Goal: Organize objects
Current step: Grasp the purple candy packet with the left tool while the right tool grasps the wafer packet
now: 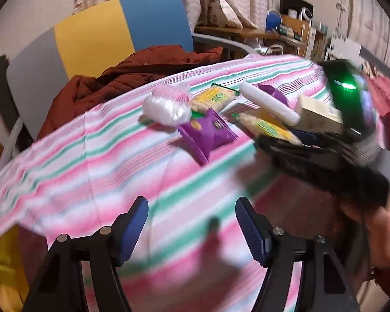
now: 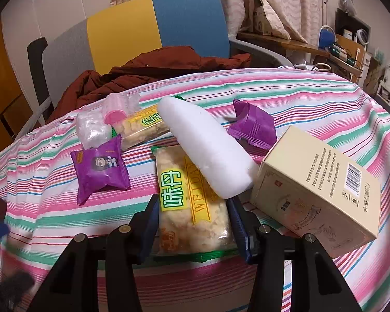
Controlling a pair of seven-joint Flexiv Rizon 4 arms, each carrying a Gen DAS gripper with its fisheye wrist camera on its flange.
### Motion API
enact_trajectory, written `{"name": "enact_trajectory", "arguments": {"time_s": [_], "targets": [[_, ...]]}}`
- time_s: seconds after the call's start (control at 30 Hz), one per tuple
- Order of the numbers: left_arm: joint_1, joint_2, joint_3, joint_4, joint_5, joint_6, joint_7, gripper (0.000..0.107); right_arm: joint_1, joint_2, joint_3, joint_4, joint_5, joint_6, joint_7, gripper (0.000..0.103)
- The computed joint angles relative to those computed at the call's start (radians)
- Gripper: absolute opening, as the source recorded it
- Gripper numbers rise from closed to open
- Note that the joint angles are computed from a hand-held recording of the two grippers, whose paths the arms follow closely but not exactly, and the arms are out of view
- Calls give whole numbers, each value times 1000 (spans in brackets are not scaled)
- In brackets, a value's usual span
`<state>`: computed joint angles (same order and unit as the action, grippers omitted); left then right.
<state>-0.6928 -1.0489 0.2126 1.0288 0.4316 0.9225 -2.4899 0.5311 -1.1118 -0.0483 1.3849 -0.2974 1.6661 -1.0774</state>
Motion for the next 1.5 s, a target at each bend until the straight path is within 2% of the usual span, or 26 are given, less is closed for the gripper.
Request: {"name": "enact_trajectory", "arguments": {"time_s": [0.07, 0.2, 0.47, 0.57, 0.63, 0.73, 0.87, 0.93, 1.0, 1.1, 1.37, 1.5], "targets": [[16, -39, -7, -80, -4, -56, 72, 71, -5, -2, 6, -2, 1, 6, -2, 52], [29, -93, -9, -189, 17, -102, 201, 71, -6, -6, 7, -5, 4, 11, -2, 52], [78, -152, -29, -274, 3, -69, 384, 71, -15, -10, 18, -7, 8, 24, -6, 52], [91, -187, -45, -330, -30, -112, 471, 71, -13, -11, 17, -8, 11, 27, -6, 52], [94, -206, -43, -354, -42, -119, 493, 71, -14, -12, 17, -8, 11, 26, -6, 52], [112, -211, -61, -339, -77, -64, 477, 71, -16, -12, 20, -7, 13, 30, -7, 52], [114, -222, -46, -332, -108, -21, 415, 71, -15, -13, 20, -9, 16, 32, -5, 52], [124, -220, -59, -307, -132, 30, 377, 62, -14, -14, 19, -9, 16, 33, -5, 52], [133, -210, -69, -254, -152, 112, 340, 58, -14, -14, 20, -10, 16, 32, -5, 52], [101, -209, -6, -220, -138, 181, 270, 57, -14, -14, 20, -10, 16, 32, -6, 52], [56, -196, 57, -199, -106, 170, 165, 55, -3, -12, 6, -9, 14, 21, -5, 55], [48, -190, 60, -190, -90, 164, 129, 55, 20, -10, -26, -3, 17, 23, 2, 55]]}}
